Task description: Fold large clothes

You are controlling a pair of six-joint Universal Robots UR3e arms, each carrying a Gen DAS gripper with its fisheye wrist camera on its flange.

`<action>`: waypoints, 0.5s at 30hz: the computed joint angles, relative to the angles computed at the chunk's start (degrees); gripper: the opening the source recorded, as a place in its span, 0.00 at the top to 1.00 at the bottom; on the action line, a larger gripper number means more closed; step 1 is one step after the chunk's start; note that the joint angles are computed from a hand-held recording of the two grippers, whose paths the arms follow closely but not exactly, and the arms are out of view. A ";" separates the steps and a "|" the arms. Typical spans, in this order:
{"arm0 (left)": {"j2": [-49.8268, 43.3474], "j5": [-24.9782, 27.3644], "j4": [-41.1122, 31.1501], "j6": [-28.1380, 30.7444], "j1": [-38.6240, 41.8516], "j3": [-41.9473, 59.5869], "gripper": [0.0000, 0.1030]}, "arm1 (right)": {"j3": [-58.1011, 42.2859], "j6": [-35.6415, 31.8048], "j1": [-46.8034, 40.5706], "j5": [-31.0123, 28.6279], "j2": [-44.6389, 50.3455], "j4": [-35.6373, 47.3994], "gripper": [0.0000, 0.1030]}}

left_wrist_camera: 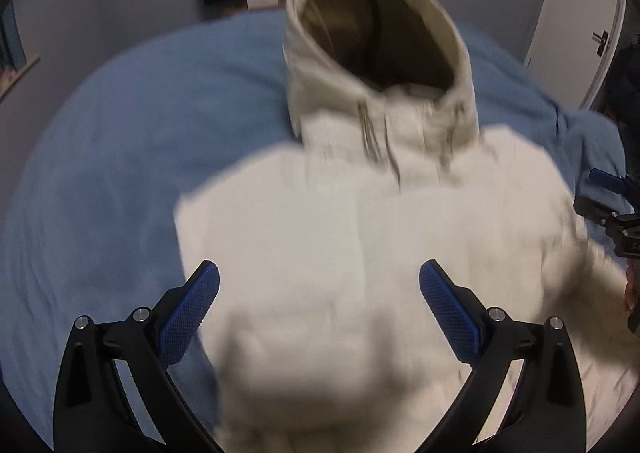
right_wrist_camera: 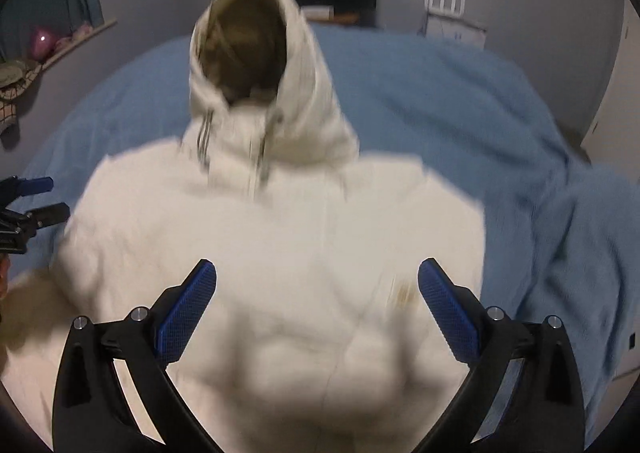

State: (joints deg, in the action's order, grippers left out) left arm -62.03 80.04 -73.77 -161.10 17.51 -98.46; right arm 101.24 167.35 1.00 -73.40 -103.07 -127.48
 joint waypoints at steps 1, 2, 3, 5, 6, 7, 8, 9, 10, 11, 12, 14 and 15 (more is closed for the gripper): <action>-4.26 1.99 1.86 -2.61 -2.57 3.53 0.06 | -5.25 1.30 1.13 -0.79 4.44 0.06 0.06; -8.16 4.50 4.51 -5.26 -5.24 6.26 0.06 | -9.88 2.55 2.19 -1.67 8.41 0.01 0.06; -12.50 6.13 7.30 -6.54 -6.12 9.65 0.06 | -13.28 3.55 3.03 -2.47 11.27 -0.22 0.06; -18.59 6.75 10.23 -8.70 -6.64 14.52 0.06 | -23.28 5.95 5.02 -4.16 20.00 -0.93 0.06; -20.81 7.18 10.77 -10.53 -7.56 16.47 0.06 | -26.77 6.76 5.57 -4.54 22.85 -0.69 0.06; -24.36 6.44 11.67 -12.10 -7.21 19.37 0.06 | -32.67 8.13 6.46 -5.10 27.57 -0.09 0.06; -26.73 6.00 12.75 -13.11 -6.93 20.93 0.06 | -36.91 9.00 6.97 -5.43 30.99 0.47 0.06; -29.52 6.22 13.79 -14.34 -7.17 22.94 0.06 | -41.47 9.84 7.67 -6.23 34.52 1.28 0.06; -32.82 7.12 14.42 -15.81 -7.72 25.65 0.06 | -46.53 10.92 8.55 -7.31 38.50 1.95 0.06; -35.97 8.75 14.56 -16.97 -8.52 28.54 0.06 | -51.57 11.68 9.21 -7.83 42.25 3.17 0.06; -39.74 10.43 15.05 -18.16 -9.29 31.94 0.06 | -55.22 12.14 9.59 -8.04 44.79 4.31 0.06; -43.95 11.63 15.79 -19.28 -9.97 35.67 0.06 | -64.52 12.94 10.13 -7.32 51.13 7.04 0.06; -46.36 11.89 15.84 -19.88 -10.16 38.08 0.06 | -67.83 13.04 10.37 -6.99 53.46 7.76 0.07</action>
State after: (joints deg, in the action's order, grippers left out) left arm -108.39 91.93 -57.94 -180.98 7.36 -60.38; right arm 33.40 180.38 11.37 -80.39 -49.61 -119.72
